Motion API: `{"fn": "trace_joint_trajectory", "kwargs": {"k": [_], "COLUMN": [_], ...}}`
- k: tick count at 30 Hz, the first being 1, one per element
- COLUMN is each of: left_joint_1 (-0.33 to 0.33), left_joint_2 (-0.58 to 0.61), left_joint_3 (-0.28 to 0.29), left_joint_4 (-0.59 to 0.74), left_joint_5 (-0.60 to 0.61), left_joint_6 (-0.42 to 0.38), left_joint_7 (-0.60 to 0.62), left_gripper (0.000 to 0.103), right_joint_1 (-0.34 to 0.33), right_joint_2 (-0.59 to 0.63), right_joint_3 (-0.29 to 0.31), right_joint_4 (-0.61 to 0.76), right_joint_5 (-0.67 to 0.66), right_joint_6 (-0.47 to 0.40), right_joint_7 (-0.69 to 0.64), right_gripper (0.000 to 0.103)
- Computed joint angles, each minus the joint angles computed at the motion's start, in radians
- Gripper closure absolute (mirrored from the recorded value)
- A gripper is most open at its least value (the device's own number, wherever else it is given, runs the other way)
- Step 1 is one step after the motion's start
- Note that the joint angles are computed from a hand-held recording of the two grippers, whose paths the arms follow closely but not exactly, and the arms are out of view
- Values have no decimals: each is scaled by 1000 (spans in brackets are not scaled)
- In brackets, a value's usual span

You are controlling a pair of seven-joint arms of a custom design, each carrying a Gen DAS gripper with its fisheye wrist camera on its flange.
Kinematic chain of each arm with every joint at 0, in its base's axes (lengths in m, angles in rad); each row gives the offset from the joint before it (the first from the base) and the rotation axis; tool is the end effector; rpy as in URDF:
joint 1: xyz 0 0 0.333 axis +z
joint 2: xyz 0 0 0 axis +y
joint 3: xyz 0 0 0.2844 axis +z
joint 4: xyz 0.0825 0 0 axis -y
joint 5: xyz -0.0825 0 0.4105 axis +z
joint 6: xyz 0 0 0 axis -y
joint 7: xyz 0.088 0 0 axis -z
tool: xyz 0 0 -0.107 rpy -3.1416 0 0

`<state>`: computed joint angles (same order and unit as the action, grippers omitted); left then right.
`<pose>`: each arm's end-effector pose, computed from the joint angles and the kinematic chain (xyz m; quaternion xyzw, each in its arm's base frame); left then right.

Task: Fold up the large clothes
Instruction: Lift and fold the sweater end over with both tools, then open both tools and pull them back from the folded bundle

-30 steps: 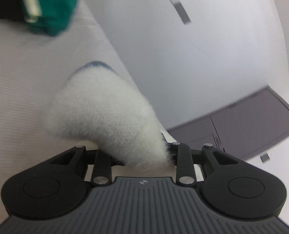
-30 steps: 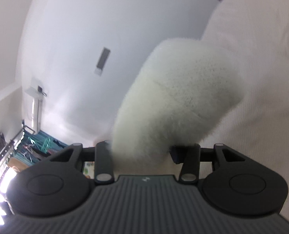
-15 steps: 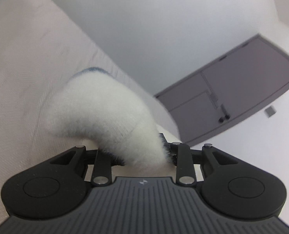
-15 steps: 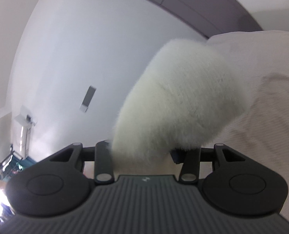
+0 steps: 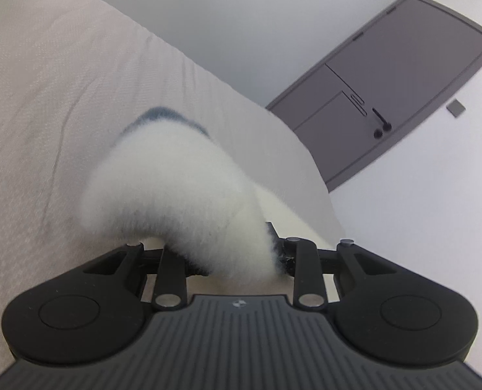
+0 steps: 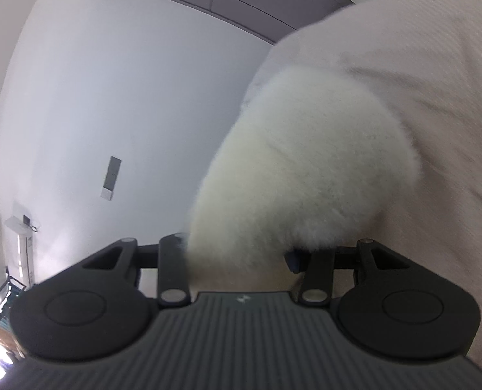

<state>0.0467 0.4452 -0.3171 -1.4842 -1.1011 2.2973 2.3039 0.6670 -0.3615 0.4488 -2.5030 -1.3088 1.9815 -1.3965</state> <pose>0.7108 -0.1790 0.4461 0.5002 -0.6874 0.5090 0.1348 0.2611 0.3865 0.3889 -0.0335 0.7997 -0.1881 0.5692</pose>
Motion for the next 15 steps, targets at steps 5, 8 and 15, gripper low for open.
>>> {"fn": "trace_joint_trajectory", "kwargs": {"k": [5,8,15], "left_joint_1": [32,29,2], "left_joint_2": [-47,-68,-114], "left_joint_3": [9,20,50], "left_joint_4": [-103,-160,-232], "left_joint_5": [-46,-76,-43], "left_joint_6": [-29,-6,20], "left_joint_7": [64,103,100], "left_gripper": [69,67,62], "right_joint_1": [18,38,73], "right_joint_2": [78,111,108], "right_joint_3": [11,7,-21], "right_joint_4": [24,29,1], "right_joint_5": [-6,-19,-41], "right_joint_6": [-2,-10,22], "right_joint_7": [88,137,209], "right_gripper": [55,53,50]}}
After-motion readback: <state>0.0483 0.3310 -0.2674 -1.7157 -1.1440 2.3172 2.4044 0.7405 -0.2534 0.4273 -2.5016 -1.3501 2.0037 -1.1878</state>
